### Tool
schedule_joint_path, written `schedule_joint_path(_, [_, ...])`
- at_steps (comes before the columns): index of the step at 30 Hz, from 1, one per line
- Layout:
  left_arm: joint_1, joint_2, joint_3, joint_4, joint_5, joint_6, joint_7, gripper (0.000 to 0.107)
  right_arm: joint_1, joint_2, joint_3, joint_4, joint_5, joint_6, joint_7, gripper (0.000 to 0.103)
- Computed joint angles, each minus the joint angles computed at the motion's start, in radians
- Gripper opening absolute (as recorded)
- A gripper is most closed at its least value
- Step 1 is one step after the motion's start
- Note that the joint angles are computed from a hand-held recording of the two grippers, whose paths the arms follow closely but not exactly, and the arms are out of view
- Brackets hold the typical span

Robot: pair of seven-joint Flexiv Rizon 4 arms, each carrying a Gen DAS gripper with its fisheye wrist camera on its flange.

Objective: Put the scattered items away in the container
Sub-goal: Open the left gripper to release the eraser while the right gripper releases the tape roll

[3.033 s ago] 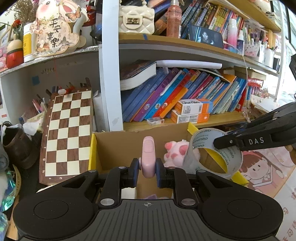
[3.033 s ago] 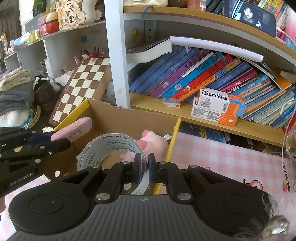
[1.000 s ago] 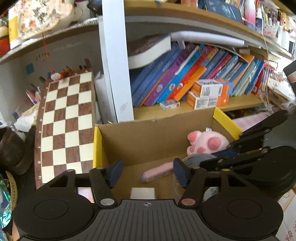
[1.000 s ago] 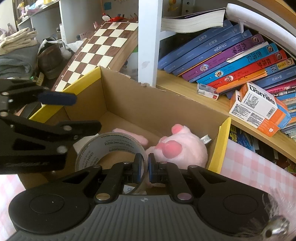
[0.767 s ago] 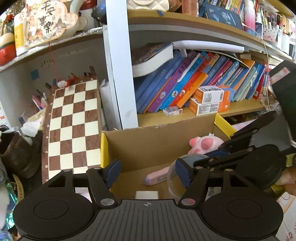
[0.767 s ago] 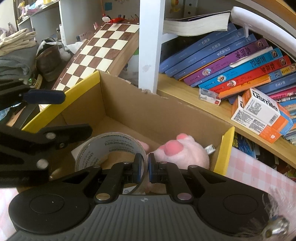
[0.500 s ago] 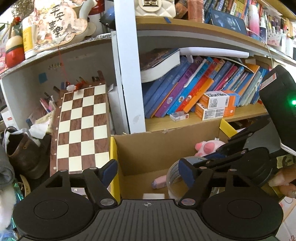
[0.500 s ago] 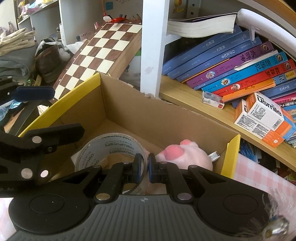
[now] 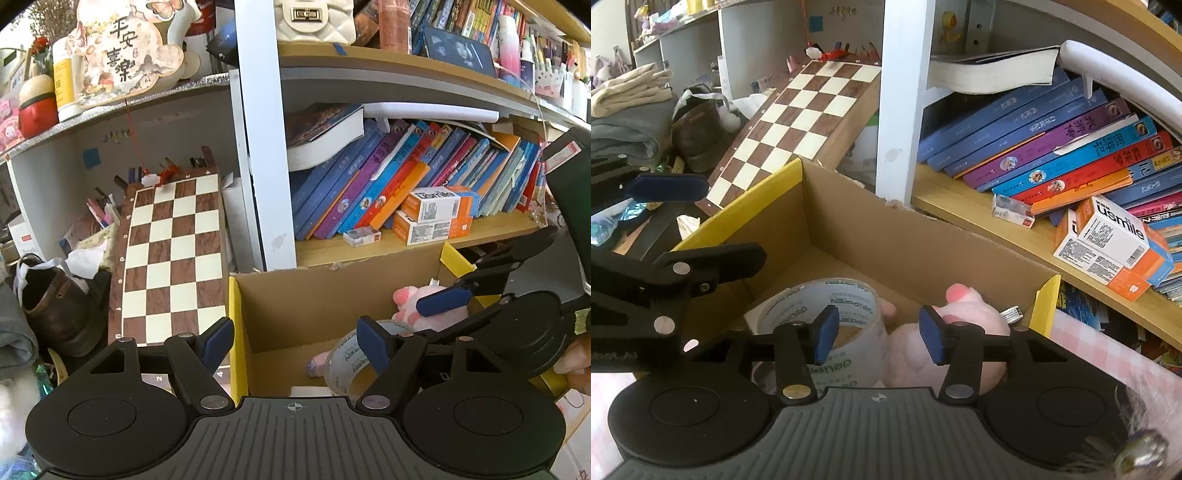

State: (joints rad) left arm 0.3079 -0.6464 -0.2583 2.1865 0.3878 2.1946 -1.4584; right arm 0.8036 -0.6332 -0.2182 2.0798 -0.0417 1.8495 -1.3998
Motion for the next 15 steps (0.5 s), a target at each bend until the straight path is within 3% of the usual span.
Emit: schedule_joint_path(15, [-0.008,0.062,0.033,0.056,0.022,0.055,-0.028,0.076,0.121,0.075,-0.090,0.105,0.111,0.050,-0.045,0.055])
